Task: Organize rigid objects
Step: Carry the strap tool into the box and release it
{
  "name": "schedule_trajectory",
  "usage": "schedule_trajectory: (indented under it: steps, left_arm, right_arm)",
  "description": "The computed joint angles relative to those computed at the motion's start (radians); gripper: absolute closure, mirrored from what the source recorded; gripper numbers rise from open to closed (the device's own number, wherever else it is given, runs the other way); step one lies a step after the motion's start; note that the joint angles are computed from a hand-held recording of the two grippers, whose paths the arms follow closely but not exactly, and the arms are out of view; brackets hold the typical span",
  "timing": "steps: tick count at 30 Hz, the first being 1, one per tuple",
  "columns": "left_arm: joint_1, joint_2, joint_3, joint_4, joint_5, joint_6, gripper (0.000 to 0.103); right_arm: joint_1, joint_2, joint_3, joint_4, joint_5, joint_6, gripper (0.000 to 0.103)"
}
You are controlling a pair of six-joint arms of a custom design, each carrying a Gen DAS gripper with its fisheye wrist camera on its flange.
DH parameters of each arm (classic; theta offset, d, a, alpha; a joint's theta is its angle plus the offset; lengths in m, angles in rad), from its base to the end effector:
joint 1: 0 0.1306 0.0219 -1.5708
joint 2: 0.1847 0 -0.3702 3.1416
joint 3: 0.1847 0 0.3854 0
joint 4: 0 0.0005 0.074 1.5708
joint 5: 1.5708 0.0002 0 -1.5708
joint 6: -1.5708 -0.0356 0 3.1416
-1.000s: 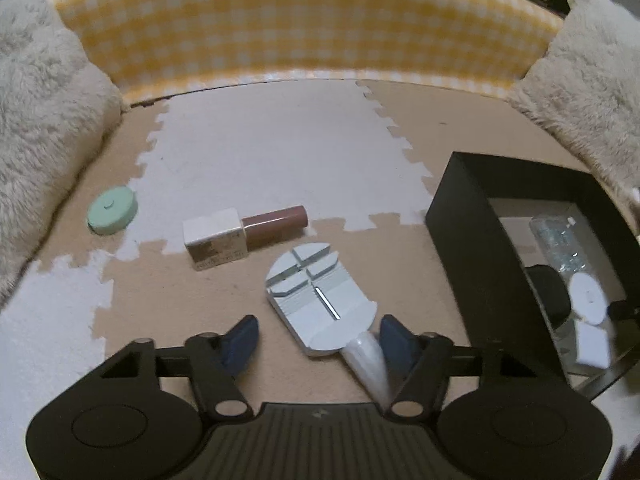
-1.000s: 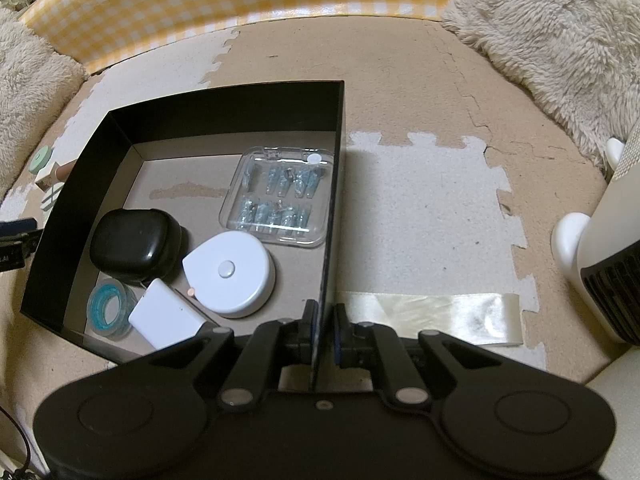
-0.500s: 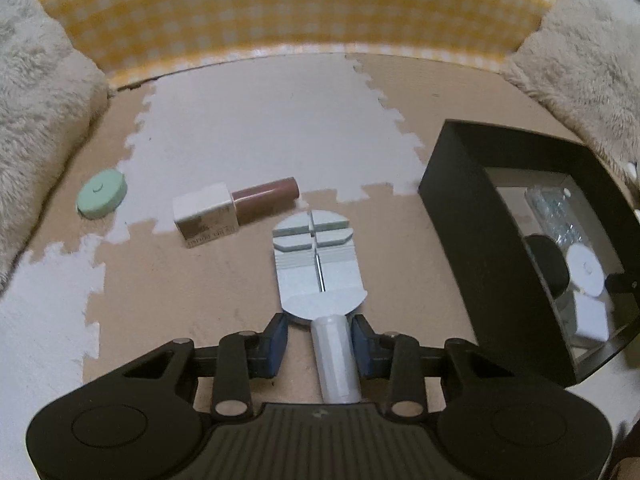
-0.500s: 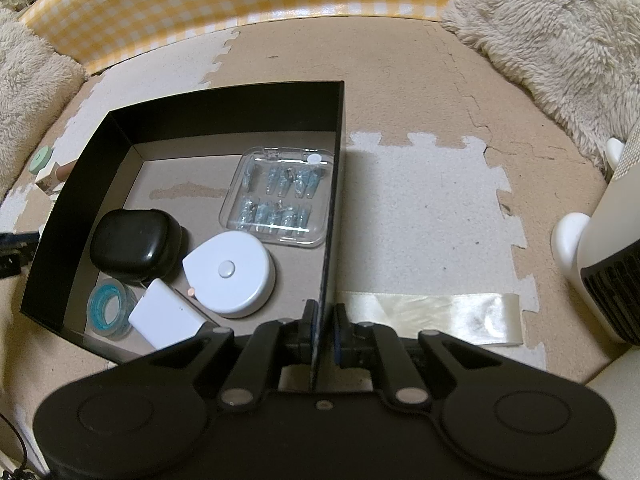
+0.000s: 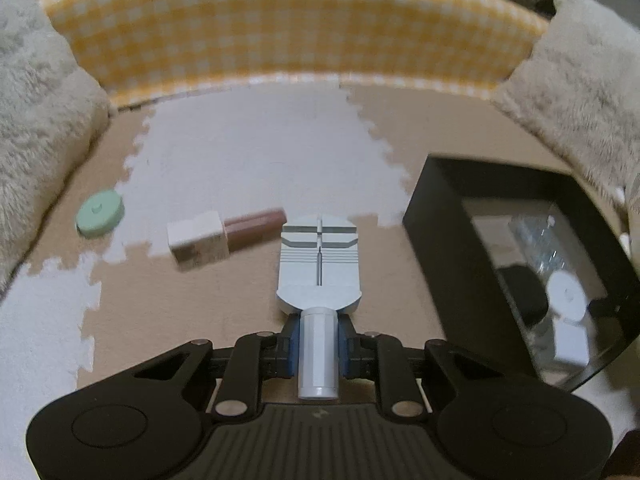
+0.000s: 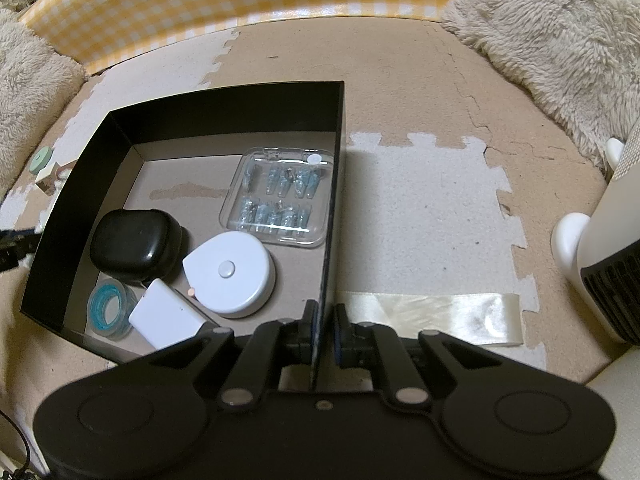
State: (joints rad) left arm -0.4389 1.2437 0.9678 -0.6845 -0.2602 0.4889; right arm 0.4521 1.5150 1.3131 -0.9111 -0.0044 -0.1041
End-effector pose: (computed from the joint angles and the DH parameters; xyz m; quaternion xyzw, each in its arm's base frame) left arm 0.3677 -0.1631 0.3031 -0.0626 0.9445 -0.0227 0.3218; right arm 0.4457 0.2161 0.3220 -0.1691 0.9591 0.0643 0.2176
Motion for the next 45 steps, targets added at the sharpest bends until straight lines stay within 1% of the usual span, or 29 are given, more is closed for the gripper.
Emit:
schedule_trajectory:
  steps: [3,5,7,9,12,15,18,20,23,27,32,34,38,39,40,41,42,45]
  left_arm:
    - [-0.008,-0.019,-0.003,0.029,-0.029,-0.005,0.083]
    - [-0.011,-0.031,-0.004,0.046,-0.031,-0.003,0.083]
    - [-0.018,-0.048,-0.004,0.076,-0.029,-0.017,0.083]
    - [-0.028,-0.063,-0.005,0.124,-0.014,-0.067,0.083]
    - [-0.038,-0.062,0.001,0.206,0.054,-0.154,0.083]
    - [-0.052,-0.019,0.041,0.221,0.11,-0.234,0.083]
    - [-0.062,0.05,0.102,0.205,0.161,-0.319,0.083]
    - [-0.062,0.102,0.143,0.203,0.186,-0.4,0.083]
    - [-0.058,0.175,0.206,0.161,0.23,-0.49,0.083]
    - [-0.055,0.253,0.277,0.077,0.227,-0.637,0.083]
    - [-0.041,0.302,0.322,-0.01,0.205,-0.738,0.082]
    - [-0.037,0.297,0.318,-0.019,0.219,-0.782,0.082]
    - [-0.031,0.297,0.336,-0.067,0.242,-0.836,0.08]
    - [-0.028,0.294,0.335,-0.07,0.246,-0.838,0.077]
    - [-0.027,0.289,0.33,-0.059,0.243,-0.824,0.073]
    - [-0.026,0.283,0.323,-0.044,0.233,-0.805,0.063]
    - [-0.025,0.28,0.322,-0.04,0.229,-0.785,0.057]
    - [-0.022,0.273,0.321,-0.041,0.243,-0.755,0.056]
  right_arm:
    - [0.0,0.0,0.0,0.0,0.0,0.0,0.094]
    - [0.0,0.0,0.0,0.0,0.0,0.0,0.094]
    - [0.0,0.0,0.0,0.0,0.0,0.0,0.094]
    - [0.001,0.0,0.0,0.0,0.0,-0.001,0.094]
    - [0.0,0.0,-0.001,0.0,0.0,0.0,0.094]
    - [0.0,0.0,0.0,0.001,0.0,-0.001,0.094]
    - [0.001,-0.001,-0.001,0.001,0.0,-0.001,0.094]
    - [0.001,0.001,0.003,-0.001,0.001,0.001,0.094]
    - [0.004,0.005,0.01,-0.007,0.005,0.005,0.094]
    - [0.003,0.007,0.013,-0.005,0.003,0.003,0.094]
    - [0.002,0.007,0.01,-0.001,0.002,0.006,0.094]
    - [0.001,0.007,0.009,0.0,0.002,0.006,0.094]
    - [0.003,0.004,0.006,0.002,0.004,0.006,0.094]
    - [0.003,0.005,0.007,0.001,0.004,0.007,0.094]
    - [0.003,0.004,0.006,0.002,0.004,0.008,0.094]
    - [0.003,0.004,0.006,0.002,0.003,0.007,0.094]
    - [0.003,0.004,0.006,0.002,0.003,0.006,0.094]
    - [0.004,0.003,0.004,0.003,0.003,0.006,0.094]
